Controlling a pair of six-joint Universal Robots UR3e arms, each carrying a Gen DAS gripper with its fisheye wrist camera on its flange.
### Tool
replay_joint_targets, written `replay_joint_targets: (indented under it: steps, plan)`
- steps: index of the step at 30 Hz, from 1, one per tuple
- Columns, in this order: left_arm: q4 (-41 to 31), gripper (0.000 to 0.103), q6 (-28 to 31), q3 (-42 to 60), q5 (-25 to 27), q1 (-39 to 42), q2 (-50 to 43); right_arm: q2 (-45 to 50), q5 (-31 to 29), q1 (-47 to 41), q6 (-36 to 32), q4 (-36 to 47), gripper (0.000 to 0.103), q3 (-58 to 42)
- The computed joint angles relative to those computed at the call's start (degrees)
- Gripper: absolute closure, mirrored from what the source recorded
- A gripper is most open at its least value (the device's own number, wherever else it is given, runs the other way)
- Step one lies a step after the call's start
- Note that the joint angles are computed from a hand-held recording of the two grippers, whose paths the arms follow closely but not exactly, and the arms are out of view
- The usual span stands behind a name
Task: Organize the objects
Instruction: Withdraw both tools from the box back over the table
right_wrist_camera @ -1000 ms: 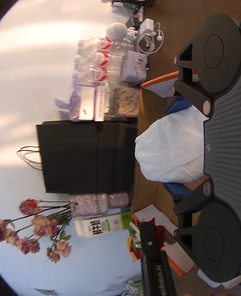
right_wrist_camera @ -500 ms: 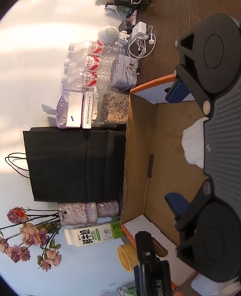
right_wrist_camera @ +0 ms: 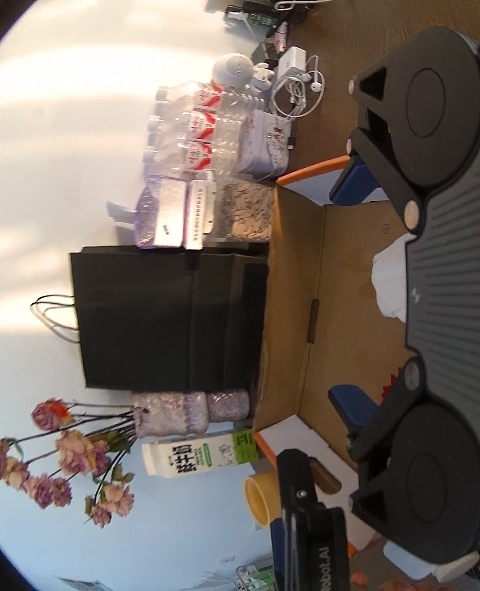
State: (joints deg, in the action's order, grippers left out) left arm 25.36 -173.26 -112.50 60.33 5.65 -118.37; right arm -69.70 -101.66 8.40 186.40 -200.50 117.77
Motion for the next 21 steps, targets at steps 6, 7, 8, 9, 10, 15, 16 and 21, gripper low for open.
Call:
replay_joint_targets:
  steps: [6, 7, 8, 9, 10, 15, 16, 21]
  plan:
    - [1.64, 0.0, 2.0, -7.33, -1.88, 3.1, 4.84, -4.08, -1.91, 2.71, -0.72, -0.45, 0.0, 3.65]
    - [2.08, 0.0, 2.42, -9.02, -2.45, 3.87, 5.88, -4.88, -2.35, 3.26, -0.73, -0.67, 0.0, 4.56]
    - [2.37, 0.0, 2.76, -10.41, -2.99, 4.54, 6.83, -5.59, -2.89, 3.92, -0.66, -0.89, 0.0, 5.45]
    - [2.83, 0.0, 3.1, -12.09, -3.71, 5.41, 7.91, -6.44, -3.5, 4.68, -0.5, -1.13, 0.0, 6.49]
    - [3.21, 0.0, 3.56, -14.03, -4.64, 6.46, 9.27, -7.2, -3.91, 5.31, -0.26, -1.38, 0.0, 7.5]
    - [4.23, 0.0, 6.3, -22.9, -8.96, 11.65, 16.0, -10.46, -6.73, 9.4, 1.02, -2.28, 0.0, 11.81]
    - [4.11, 0.0, 6.8, -24.21, -9.77, 12.58, 17.18, -11.07, -7.4, 10.28, 1.26, -2.28, 0.0, 12.49]
    - [1.79, 0.0, 10.46, -32.03, -15.05, 19.18, 24.7, -13.71, -11.29, 15.37, 2.64, -2.23, 0.0, 15.55]
